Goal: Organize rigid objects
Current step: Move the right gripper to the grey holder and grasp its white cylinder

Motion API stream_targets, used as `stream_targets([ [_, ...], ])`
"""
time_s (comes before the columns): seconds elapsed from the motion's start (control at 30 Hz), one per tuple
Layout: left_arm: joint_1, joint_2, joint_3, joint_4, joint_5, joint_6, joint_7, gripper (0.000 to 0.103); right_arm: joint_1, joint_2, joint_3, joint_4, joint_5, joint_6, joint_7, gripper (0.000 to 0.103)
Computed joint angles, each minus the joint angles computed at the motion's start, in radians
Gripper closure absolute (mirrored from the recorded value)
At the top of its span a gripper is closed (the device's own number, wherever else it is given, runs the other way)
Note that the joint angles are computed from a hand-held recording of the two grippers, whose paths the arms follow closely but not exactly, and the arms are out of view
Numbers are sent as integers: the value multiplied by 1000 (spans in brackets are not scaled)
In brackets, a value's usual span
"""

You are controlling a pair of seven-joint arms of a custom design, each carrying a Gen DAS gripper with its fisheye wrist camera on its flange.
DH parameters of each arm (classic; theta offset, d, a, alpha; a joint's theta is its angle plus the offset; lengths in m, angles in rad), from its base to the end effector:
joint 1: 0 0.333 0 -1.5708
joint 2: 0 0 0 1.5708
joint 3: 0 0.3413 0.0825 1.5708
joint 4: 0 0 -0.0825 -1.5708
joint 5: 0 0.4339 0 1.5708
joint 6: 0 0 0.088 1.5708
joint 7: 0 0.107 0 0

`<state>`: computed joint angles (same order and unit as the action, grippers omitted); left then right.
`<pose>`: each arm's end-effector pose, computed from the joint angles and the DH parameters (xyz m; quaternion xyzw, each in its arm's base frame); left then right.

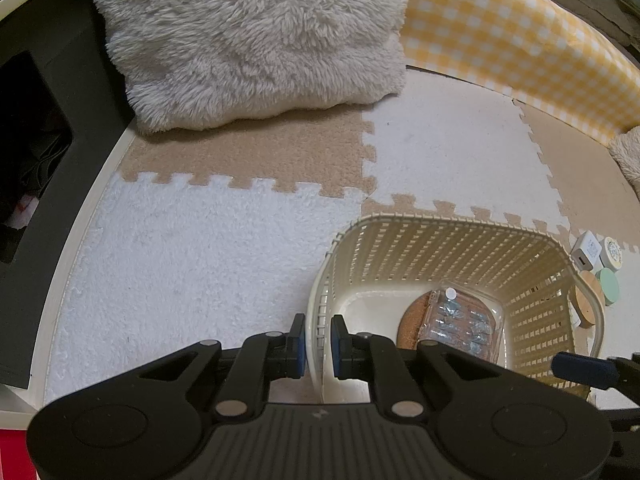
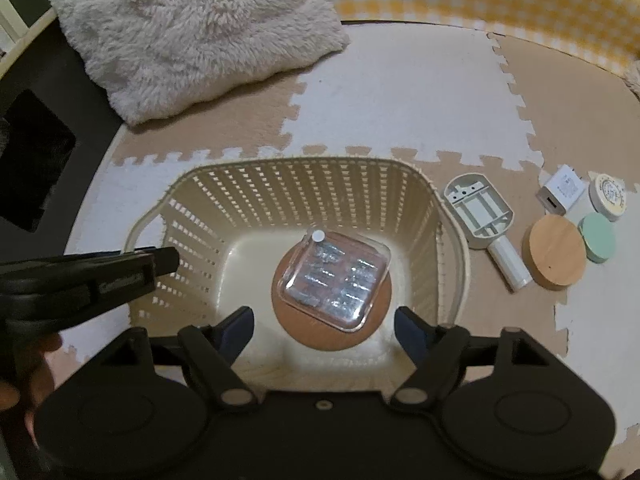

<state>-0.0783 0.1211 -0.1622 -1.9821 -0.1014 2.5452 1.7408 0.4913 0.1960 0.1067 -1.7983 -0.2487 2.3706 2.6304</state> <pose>0.6459 -0.1538 0.4545 -0.5650 0.7940 -0.1921 0.1156 0.5810 0.3869 0.4824 -0.5718 0.7936 -0.0835 0.1906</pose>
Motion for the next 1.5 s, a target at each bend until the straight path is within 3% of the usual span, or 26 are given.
stream_targets([
  [0.13, 0, 0, 0, 0, 2, 0, -1, 90, -6, -44, 2, -42, 0, 33, -2, 24],
  [0.27, 0, 1, 0, 0, -1, 1, 1, 90, -29, -113, 11, -121, 54, 123, -24, 23],
  [0.5, 1, 1, 1, 1, 4, 0, 1, 90, -67, -248, 22, -258, -25, 264, 0, 22],
  [0.77, -1, 0, 1, 0, 15, 2, -6, 90, -172, -370, 64, -371, -250, 364, 112, 13],
  [0.87, -2, 0, 2, 0, 17, 2, -7, 90, -242, -403, 93, -419, -398, 421, 181, 4],
  [1.0, -2, 1, 2, 0, 20, 3, -6, 90, -307, -417, 121, -446, -557, 387, 262, 0],
  [1.1, -2, 1, 2, 1, 27, 3, -8, 90, -315, -404, 115, -459, -619, 344, 260, 0],
  [1.2, -4, 3, 2, 3, 34, 3, -12, 90, -325, -376, 106, -481, -737, 358, 306, 0],
  [1.5, -5, 2, 2, 1, 43, 6, -12, 90, -272, -272, 27, -475, -813, 376, 250, 0],
])
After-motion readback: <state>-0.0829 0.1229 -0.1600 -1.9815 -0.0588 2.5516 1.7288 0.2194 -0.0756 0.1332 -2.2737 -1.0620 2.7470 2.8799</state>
